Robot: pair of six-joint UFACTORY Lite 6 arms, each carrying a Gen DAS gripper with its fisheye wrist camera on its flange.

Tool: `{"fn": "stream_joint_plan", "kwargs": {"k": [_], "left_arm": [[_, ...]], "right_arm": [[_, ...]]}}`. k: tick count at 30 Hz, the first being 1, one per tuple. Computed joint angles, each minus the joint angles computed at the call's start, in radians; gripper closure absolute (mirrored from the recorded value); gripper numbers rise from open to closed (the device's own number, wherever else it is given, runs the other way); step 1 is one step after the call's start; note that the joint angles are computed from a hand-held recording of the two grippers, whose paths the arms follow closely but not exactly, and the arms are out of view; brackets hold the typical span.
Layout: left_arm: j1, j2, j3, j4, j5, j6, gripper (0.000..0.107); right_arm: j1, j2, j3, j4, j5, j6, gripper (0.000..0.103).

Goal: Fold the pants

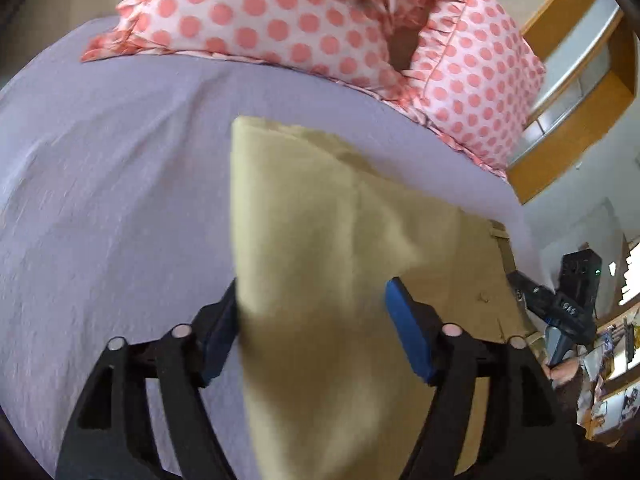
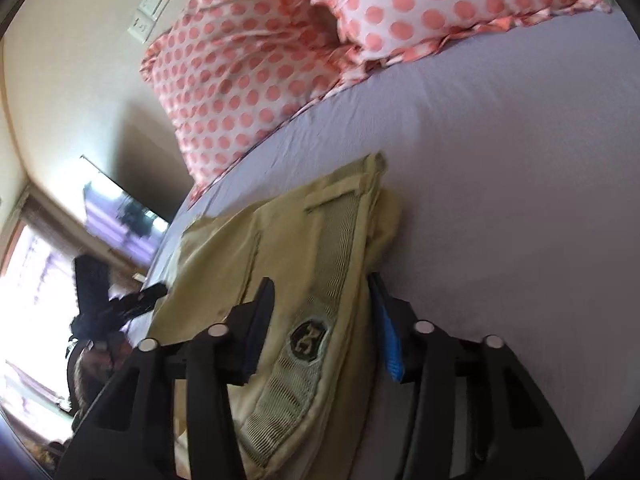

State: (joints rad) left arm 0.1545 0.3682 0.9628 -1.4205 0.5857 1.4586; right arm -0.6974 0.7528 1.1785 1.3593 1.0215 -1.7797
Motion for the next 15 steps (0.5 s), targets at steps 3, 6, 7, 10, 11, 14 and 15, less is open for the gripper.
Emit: {"fn": "stream_joint_plan", "kwargs": {"k": [3, 6, 7, 10, 11, 14, 15], "left_arm": [[0.029, 0.096, 0.09, 0.039, 0.11, -0.047, 0.08], [0.087, 0.119, 0.106, 0.036, 0.209, -0.044, 0.098], [0.08, 0.088, 0.091, 0.033, 0.197, -0.037, 0.099], [0.017, 0.006, 0.114, 0.068, 0.136, -0.09, 0.099], [-0.01, -0.004, 0.154, 0.094, 0.111, -0.13, 0.099], [-0.073, 0.038, 0.311, 0.132, 0.022, -0.219, 0.099], [-0.085, 0.069, 0.369, 0.144, -0.011, -0.24, 0.099]], "right_arm": [[-0.022, 0.099, 0.101, -0.067, 0.101, 0.07, 0.088], [-0.04, 0.153, 0.174, -0.095, 0.202, 0.131, 0.092], [-0.038, 0.146, 0.181, -0.096, 0.221, 0.141, 0.092], [0.007, 0.082, 0.221, -0.086, 0.237, 0.191, 0.093], [0.026, 0.072, 0.255, -0.077, 0.239, 0.217, 0.093], [0.071, 0.096, 0.401, -0.024, 0.235, 0.287, 0.093], [0.081, 0.128, 0.471, -0.007, 0.237, 0.319, 0.093]]}}
